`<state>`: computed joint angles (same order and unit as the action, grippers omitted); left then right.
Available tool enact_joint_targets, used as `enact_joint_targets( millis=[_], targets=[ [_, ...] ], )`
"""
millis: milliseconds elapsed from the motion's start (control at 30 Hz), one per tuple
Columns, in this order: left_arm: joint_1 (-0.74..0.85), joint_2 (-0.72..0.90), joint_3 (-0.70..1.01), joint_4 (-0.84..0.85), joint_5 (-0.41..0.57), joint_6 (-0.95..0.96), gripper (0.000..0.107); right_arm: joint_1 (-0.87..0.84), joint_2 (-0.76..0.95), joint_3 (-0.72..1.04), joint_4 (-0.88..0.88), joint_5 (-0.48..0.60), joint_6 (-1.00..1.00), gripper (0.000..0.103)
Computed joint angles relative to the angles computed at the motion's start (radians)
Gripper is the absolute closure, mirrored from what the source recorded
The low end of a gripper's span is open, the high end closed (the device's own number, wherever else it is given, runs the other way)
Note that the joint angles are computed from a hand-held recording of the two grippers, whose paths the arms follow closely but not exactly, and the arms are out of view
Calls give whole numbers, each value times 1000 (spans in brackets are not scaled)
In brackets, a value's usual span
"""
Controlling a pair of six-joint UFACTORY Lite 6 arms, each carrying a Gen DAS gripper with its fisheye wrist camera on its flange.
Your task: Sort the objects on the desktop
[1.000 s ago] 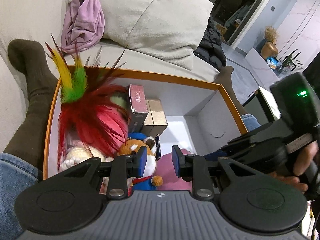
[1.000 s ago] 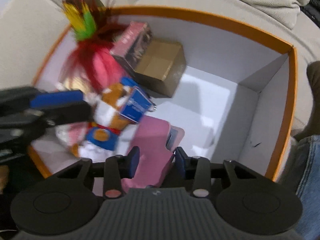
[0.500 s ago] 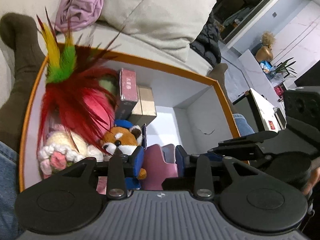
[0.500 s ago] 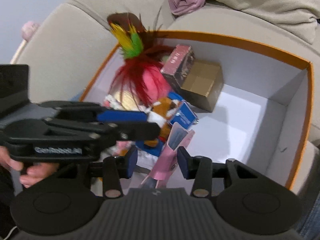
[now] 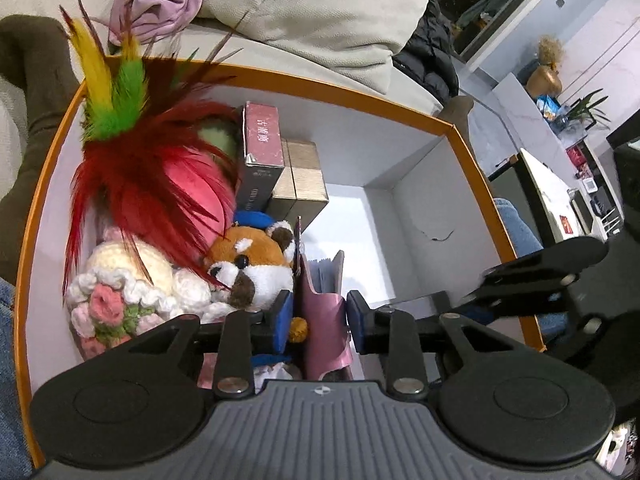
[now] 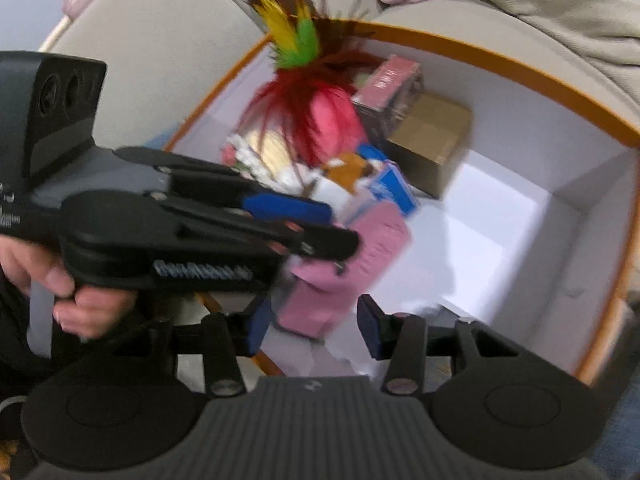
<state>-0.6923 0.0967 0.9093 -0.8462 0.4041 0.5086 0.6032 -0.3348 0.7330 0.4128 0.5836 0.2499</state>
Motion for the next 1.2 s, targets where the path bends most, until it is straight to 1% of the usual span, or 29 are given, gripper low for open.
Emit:
enact_joint_targets(
  millis=[67, 133, 200, 267, 367, 433, 500, 567, 667, 733, 833, 900, 933, 967, 1033, 1100, 1200],
  targets=[
    [-2, -2, -5, -12, -6, 14, 74, -32, -8, 26, -74, 85, 13, 53],
    [-1, -6, -12, -27, -8, 30, 74, -57, 26, 78, -149, 178, 11, 53],
    [7, -12, -20, -47, -4, 49, 74, -89, 99, 143, -193, 278, -18, 53],
    [15, -16, -28, -76, 0, 74, 74, -113, 185, 200, -195, 354, -44, 53],
    [20, -18, -34, -103, 1, 100, 74, -97, 282, 274, -189, 407, -27, 53],
    [25, -19, -38, -122, 5, 120, 74, -77, 348, 323, -192, 440, 16, 50],
    [27, -17, -38, -128, 7, 126, 74, -42, 399, 360, -237, 458, 97, 48],
    [29, -19, -42, -143, 10, 139, 74, -41, 424, 385, -239, 467, 155, 45],
    [31, -21, -44, -155, 8, 149, 74, -14, 499, 444, -294, 477, 307, 44],
    [37, -24, -52, -179, 10, 175, 74, -6, 510, 455, -321, 475, 394, 44],
    [44, -26, -57, -195, 16, 192, 74, 9, 549, 485, -334, 495, 427, 42],
    [45, -27, -58, -191, 13, 187, 74, 31, 577, 511, -348, 508, 451, 37],
    [48, -26, -58, -191, 11, 184, 74, 44, 593, 526, -356, 512, 476, 37],
    [56, -26, -60, -208, 16, 198, 74, 49, 602, 527, -351, 502, 484, 40],
    [70, -23, -63, -230, 28, 217, 74, 41, 629, 513, -316, 481, 502, 40],
    [72, -24, -69, -251, 27, 241, 74, 77, 661, 531, -378, 485, 561, 36],
    [70, -27, -71, -247, 26, 240, 74, 113, 690, 557, -437, 501, 597, 36]
  ],
)
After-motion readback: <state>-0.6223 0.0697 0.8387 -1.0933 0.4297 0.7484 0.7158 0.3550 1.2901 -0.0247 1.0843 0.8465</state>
